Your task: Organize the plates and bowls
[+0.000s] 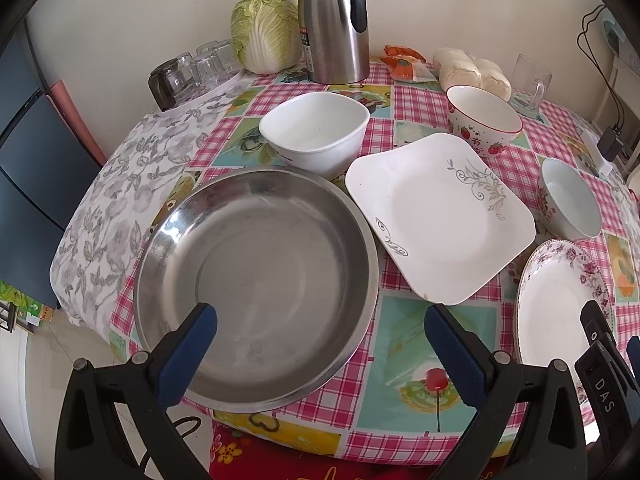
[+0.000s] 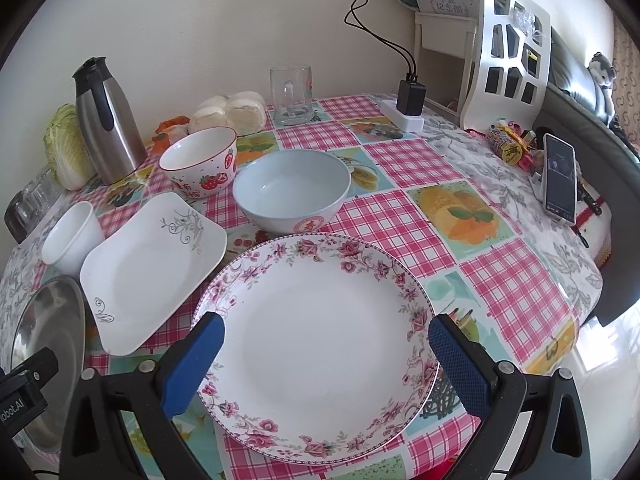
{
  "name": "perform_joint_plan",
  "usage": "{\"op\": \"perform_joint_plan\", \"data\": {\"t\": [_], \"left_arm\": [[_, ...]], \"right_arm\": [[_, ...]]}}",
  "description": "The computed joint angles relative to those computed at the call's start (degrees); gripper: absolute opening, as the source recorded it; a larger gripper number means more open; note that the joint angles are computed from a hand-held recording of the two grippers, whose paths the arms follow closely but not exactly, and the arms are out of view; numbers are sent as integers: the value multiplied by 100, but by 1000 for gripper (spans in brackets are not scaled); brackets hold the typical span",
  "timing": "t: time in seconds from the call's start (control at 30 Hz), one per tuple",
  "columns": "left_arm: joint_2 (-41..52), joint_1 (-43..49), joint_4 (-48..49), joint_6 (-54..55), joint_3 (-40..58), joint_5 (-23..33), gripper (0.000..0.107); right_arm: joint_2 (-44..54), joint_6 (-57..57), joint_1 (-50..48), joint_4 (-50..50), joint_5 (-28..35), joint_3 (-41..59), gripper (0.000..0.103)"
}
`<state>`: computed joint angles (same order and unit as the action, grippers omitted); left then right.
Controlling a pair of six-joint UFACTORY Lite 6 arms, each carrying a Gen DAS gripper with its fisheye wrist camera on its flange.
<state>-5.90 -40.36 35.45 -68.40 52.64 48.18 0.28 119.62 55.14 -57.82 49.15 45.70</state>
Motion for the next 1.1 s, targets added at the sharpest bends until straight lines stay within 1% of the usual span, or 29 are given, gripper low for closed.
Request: {"op": "perform_joint_plan", "data": {"t": [0.47, 1.1], "left_arm": [[59, 31, -73, 18, 54, -16, 103], [83, 82, -132, 57, 29, -90, 103]], "right_arm": [[48, 24, 47, -28, 103, 68, 103], [115, -15, 30, -22, 49, 102, 103]]}}
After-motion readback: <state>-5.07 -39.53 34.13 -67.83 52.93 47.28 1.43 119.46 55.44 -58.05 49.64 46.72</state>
